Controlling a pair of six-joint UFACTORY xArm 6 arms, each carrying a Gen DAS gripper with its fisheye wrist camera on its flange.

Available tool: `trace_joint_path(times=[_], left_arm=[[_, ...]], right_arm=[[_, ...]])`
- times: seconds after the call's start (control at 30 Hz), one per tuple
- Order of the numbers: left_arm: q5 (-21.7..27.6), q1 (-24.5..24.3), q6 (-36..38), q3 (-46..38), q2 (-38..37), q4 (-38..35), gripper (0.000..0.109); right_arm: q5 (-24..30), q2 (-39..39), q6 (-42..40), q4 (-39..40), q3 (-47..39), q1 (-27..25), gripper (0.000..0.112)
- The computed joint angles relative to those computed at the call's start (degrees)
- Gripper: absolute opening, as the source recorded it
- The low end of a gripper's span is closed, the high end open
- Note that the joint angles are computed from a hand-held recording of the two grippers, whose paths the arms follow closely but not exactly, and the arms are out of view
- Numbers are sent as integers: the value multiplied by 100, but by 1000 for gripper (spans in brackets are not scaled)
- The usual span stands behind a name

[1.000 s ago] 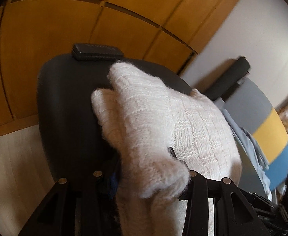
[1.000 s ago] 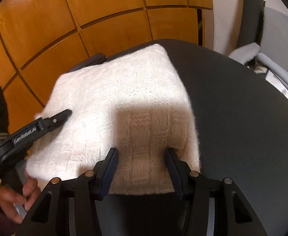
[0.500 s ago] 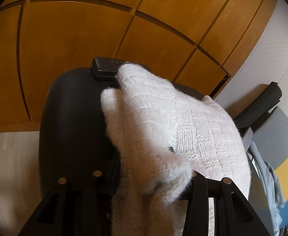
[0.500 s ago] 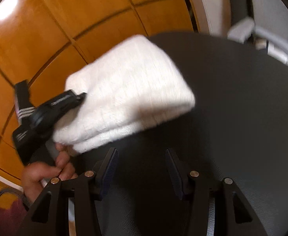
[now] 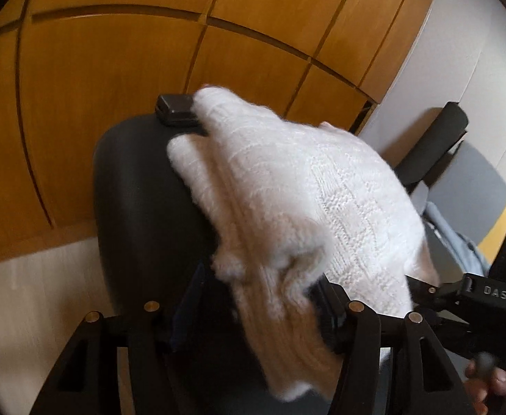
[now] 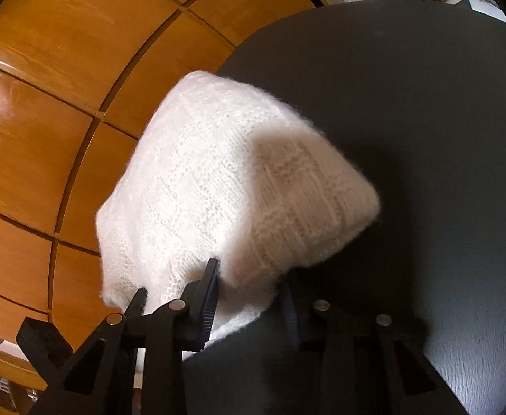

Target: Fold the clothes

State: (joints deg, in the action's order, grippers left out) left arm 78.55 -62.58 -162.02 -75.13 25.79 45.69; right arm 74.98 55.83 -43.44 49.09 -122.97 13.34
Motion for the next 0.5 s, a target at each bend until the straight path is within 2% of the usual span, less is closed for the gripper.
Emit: trace_joint_path(times=[0.1,0.17,0.3,0.4,0.5], left_arm=[[-95,203,74,189,-140,-46,61],[-127,303,141,267,-196,-69,63],[-308,217,-232,547,-365,70,68],[-85,-49,-554,405,-309,-48,77],[132,-336,-709,42,-52,-99,77]], right_arm=[[201,353,329,67,-536,20,35],[323,354,364,133,-530,-52,42],[212,-464,-353,186,762,-399,42],[-95,-1300,-1313,238,2127,-858,42],[-339,-1908,-2096,232,3056,-1317,42]])
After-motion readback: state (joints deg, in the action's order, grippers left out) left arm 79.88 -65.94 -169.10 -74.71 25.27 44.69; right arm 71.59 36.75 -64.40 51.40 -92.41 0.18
